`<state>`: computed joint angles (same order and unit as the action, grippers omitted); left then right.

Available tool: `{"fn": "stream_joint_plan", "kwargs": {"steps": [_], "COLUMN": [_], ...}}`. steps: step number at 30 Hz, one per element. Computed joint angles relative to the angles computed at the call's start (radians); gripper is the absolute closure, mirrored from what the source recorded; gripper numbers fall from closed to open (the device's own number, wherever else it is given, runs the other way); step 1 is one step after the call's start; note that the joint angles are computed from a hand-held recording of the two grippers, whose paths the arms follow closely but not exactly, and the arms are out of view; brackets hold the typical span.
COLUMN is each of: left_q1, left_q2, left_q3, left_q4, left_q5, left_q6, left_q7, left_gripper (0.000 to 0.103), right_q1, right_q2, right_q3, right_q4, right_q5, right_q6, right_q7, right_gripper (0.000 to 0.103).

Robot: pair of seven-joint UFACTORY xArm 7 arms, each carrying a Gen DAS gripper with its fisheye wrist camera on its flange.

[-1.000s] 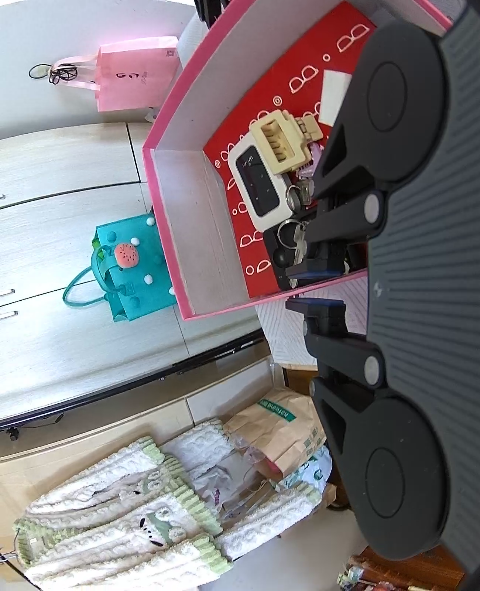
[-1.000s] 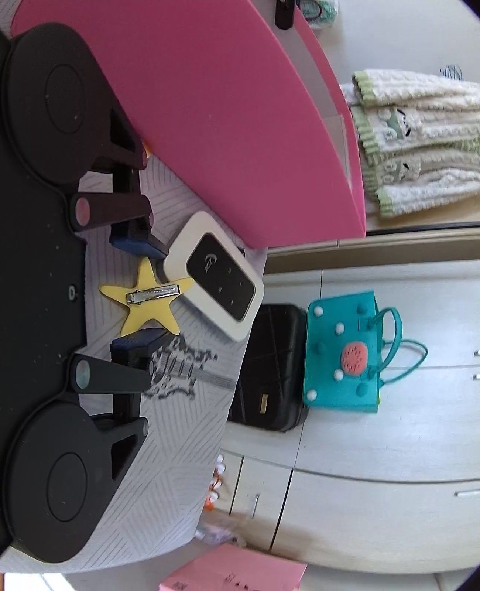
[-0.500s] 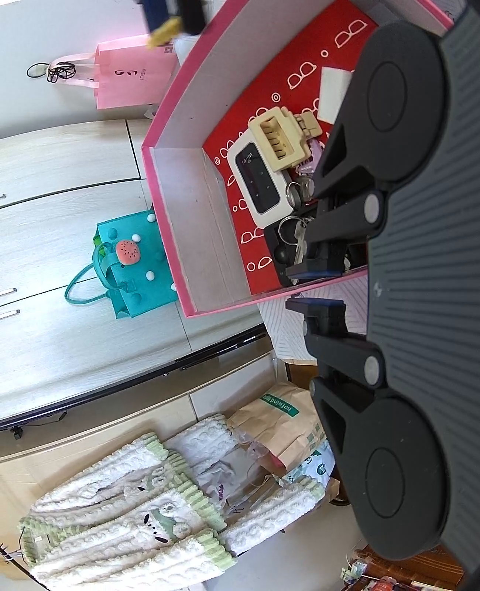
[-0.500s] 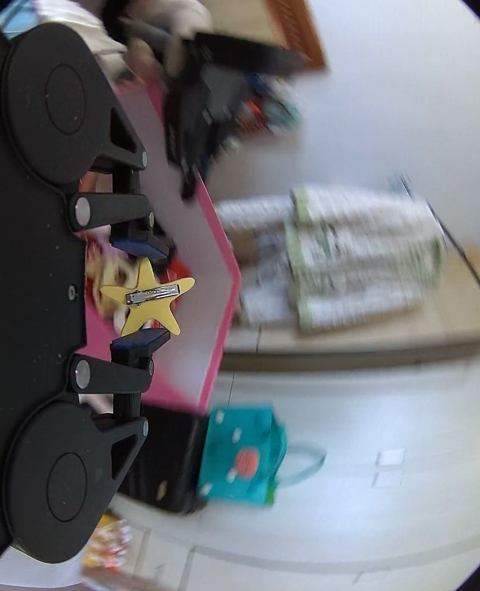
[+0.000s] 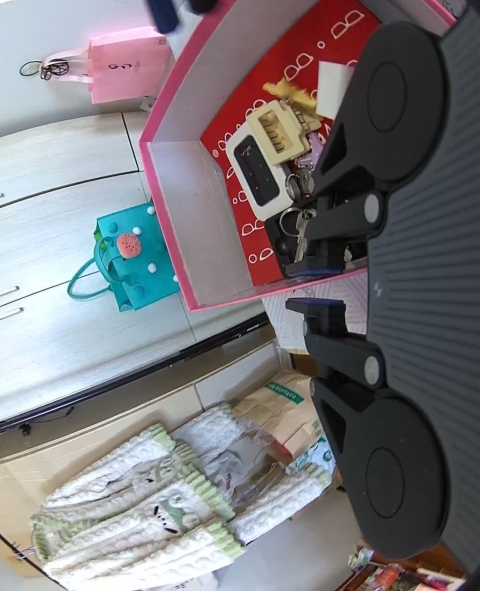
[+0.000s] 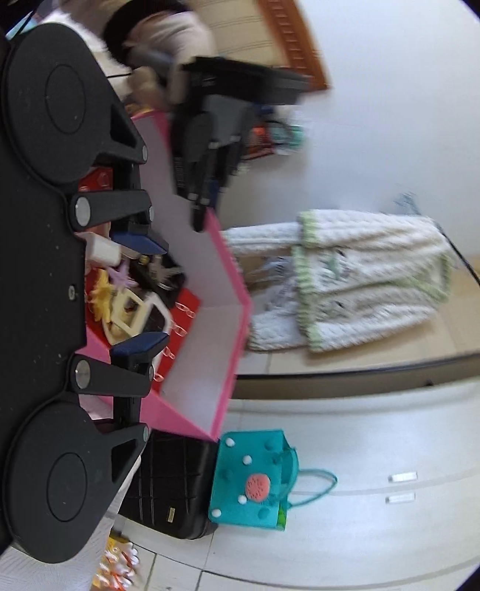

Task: Organize rigid objects
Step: 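Carry the keys into the pink box and open the right tool, then grasp the AA battery on the table with the right tool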

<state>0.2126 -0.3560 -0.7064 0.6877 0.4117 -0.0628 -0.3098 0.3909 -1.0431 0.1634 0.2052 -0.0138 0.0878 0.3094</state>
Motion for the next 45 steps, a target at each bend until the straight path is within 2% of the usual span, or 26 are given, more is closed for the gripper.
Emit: {"fn": "stream_joint_plan", "kwargs": {"steps": [4,9,11,13,19,24,26,31,33,39,42,43,45], "left_q1": [-0.005,-0.008,-0.018,0.002,0.003,-0.011,-0.034,-0.091,-0.143,-0.237,-0.134,-0.134,-0.155], "left_q2": [0.001,-0.001,-0.003,-0.01,-0.013,-0.006,0.007,0.025,0.039,0.057,0.036,0.037,0.04], "left_q3": [0.005,0.01,0.022,0.002,-0.004,0.006,0.027,0.089,0.137,0.223,0.133,0.132,0.152], "left_q4": [0.005,0.003,-0.001,-0.002,0.003,0.015,0.023,0.026,0.027,0.032,0.035,0.035,0.035], "left_q5": [0.003,0.012,0.015,0.021,0.021,0.049,0.053,0.068,0.059,0.045,0.114,0.118,0.115], "left_q6": [0.008,0.009,0.005,0.001,0.017,0.037,0.049,0.056,0.059,0.081,0.076,0.074,0.078], "left_q7": [0.005,-0.001,0.004,0.003,0.01,0.016,0.017,-0.002,0.012,0.028,-0.046,-0.053,-0.053], "left_gripper": [0.09,0.09,0.09,0.09,0.09,0.09,0.09,0.09,0.09,0.09,0.09,0.09,0.09], "right_q1": [-0.065,-0.07,-0.048,-0.001,0.055,0.138,0.192,0.238,0.235,0.312,0.358,0.354,0.325], "right_q2": [-0.112,-0.157,-0.161,-0.142,0.027,0.121,0.143,0.206,0.229,0.293,0.355,0.368,0.372], "right_q3": [0.031,-0.015,-0.055,-0.102,-0.203,-0.365,-0.441,-0.516,-0.533,-0.676,-0.738,-0.732,-0.701], "right_q4": [-0.027,-0.039,-0.054,-0.049,-0.001,0.056,0.083,0.119,0.129,0.218,0.287,0.297,0.298], "right_q5": [-0.032,-0.047,-0.054,-0.064,-0.019,0.048,0.083,0.151,0.184,0.309,0.369,0.377,0.393], "right_q6": [0.11,0.259,0.293,0.352,0.334,0.347,0.381,0.395,0.382,0.497,0.563,0.573,0.589], "right_q7": [-0.007,-0.067,-0.136,-0.257,-0.498,-0.746,-0.859,-1.029,-1.066,-1.281,-1.39,-1.408,-1.413], "right_gripper": [0.051,0.052,0.062,0.067,0.067,0.061,0.044,0.041,0.038,0.035,0.032,0.033,0.04]}}
